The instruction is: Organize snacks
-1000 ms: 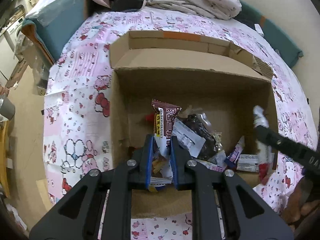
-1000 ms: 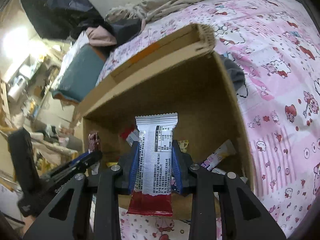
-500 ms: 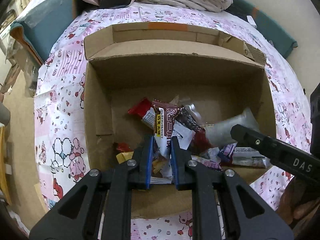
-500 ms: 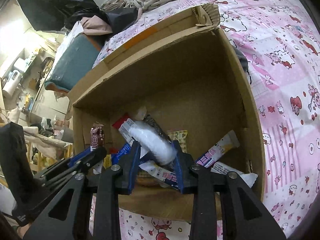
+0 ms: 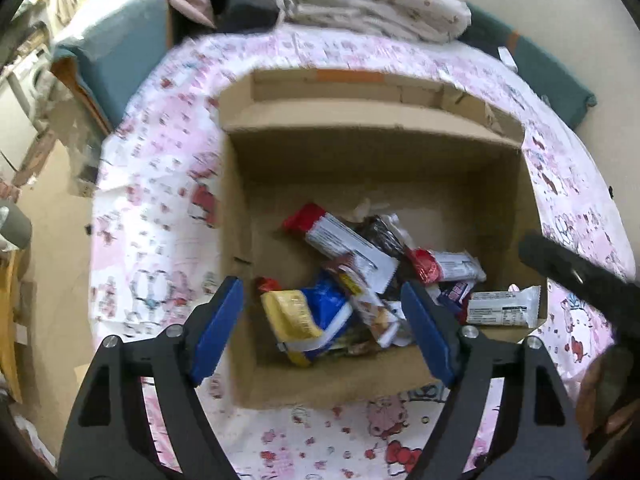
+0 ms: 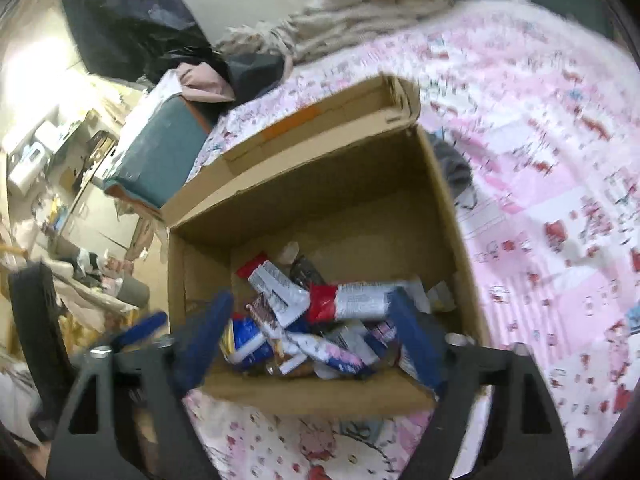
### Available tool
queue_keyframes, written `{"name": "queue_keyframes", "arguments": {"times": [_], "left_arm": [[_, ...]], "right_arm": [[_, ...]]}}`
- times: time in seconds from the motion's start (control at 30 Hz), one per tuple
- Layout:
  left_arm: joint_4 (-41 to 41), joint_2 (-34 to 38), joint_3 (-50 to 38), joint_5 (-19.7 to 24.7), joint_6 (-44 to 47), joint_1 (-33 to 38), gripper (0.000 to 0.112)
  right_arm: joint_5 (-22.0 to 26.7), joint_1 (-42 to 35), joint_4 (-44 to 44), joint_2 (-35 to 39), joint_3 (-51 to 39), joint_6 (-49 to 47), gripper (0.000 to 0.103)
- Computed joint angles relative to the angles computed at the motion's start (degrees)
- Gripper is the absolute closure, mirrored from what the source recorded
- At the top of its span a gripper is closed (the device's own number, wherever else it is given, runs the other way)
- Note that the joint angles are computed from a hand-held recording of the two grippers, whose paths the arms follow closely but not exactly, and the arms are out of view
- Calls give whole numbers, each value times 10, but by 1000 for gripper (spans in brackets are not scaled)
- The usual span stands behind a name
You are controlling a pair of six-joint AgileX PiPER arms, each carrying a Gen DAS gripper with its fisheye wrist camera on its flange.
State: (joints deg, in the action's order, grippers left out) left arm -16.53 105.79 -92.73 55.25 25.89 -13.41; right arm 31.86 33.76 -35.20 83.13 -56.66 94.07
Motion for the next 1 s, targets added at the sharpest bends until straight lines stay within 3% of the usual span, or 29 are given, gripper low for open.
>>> {"name": "queue_keyframes", "arguments": {"times": [0.03,0.23,0.4,0.5,0.53,0.83,1.0], "left_arm": [[2,-14,16,-18,3,4,33],[10,-96,112,-77,-35,23,28],[40,-157,171,-115,-74,14,27],[54,-175,173,-116,-112,10,9],[51,-181,175,-119,-114,11,9],[156,-194,193,-149,-217,-26,9],[130,-198,201,-146,-193,-23,9]], "right_arm": [[33,26,-28,-8,-1,25,1],[173,161,-106,-39,-6,126,0],[194,208,-110,-41,-20,121,0],[242,244,-143,-32,-46,95,0],[252,252,-154,-31,-48,90,0],[202,216,-160,-88,16,136,0],[223,223,-162,-77,7,138,0]]}}
